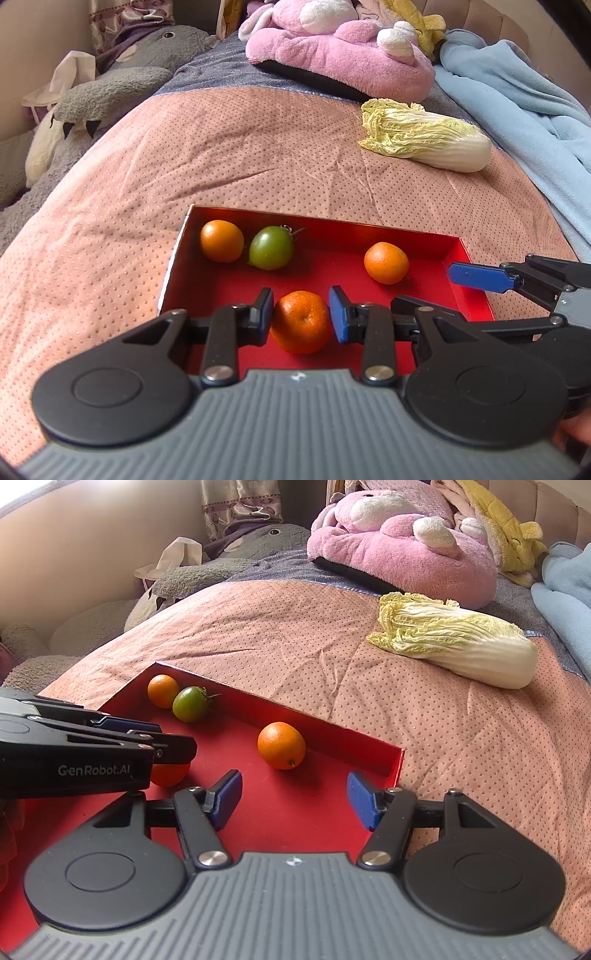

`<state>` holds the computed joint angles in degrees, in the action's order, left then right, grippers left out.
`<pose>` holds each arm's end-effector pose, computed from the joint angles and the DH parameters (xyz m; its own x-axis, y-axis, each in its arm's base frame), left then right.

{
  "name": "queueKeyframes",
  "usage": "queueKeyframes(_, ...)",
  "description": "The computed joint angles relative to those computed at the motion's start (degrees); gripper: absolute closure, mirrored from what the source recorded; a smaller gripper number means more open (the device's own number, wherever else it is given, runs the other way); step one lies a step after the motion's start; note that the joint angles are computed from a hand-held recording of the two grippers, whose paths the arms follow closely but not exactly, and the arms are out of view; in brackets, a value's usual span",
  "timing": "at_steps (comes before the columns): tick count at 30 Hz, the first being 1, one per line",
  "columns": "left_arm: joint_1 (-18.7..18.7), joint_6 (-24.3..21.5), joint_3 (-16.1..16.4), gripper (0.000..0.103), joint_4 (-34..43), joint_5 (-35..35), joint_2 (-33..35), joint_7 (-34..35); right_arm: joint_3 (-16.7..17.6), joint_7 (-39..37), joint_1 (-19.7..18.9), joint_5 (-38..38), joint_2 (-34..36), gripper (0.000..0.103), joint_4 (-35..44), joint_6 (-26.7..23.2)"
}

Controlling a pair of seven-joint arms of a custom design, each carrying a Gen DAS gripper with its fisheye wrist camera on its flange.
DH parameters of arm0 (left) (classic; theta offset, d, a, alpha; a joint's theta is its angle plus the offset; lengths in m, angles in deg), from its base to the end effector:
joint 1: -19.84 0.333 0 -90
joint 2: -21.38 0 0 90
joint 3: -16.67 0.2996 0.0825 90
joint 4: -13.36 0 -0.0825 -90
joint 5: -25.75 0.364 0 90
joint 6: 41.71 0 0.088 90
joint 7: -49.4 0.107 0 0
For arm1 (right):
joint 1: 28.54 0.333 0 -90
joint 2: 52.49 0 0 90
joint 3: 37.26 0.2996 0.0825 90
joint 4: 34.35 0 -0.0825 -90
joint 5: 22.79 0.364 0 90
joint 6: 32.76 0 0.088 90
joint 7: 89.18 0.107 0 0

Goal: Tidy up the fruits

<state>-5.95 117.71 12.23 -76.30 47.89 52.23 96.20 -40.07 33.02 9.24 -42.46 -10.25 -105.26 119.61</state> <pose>0.6137 -0.3648 0.4049 -0.1287 -0.9734 0.1893 -0.7827 -0.0176 -0.6222 0.6141 0.4559 0.4034 0.3228 -0.9463 -0.0184 -0.7081 -0.2286 -0.6680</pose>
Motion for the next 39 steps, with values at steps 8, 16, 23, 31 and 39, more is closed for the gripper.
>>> queueKeyframes(8,0.05,-0.88,-0.18,0.066,-0.83,-0.25,-0.79,0.66,0.31,1.41,-0.72,1.02,0.8,0.046,0.89,0.44)
queueKeyframes(16,-0.09,-0.53,-0.08,0.066,-1.8,1.06,-1.44,0.33,1.36,-3.03,-1.03,4.85,11.29,0.053,18.1,-7.0)
queueKeyframes(23,-0.27,-0.32,0.16,0.065,-1.1,1.57,-0.75,-0.49,0.4,-3.09,-0.83,6.98,13.68,0.063,21.16,-7.71)
queueKeyframes(31,0.24,-2.57,-1.13,0.06,-0.08,-1.48,0.16,3.35,-0.52,-0.48,-0.34,5.34,6.66,0.063,9.92,-1.67)
queueKeyframes(39,0.09,-0.98,-0.48,0.062,-1.13,-0.36,-0.22,2.51,-1.03,3.46,0.43,2.26,-2.39,0.063,-3.69,5.22)
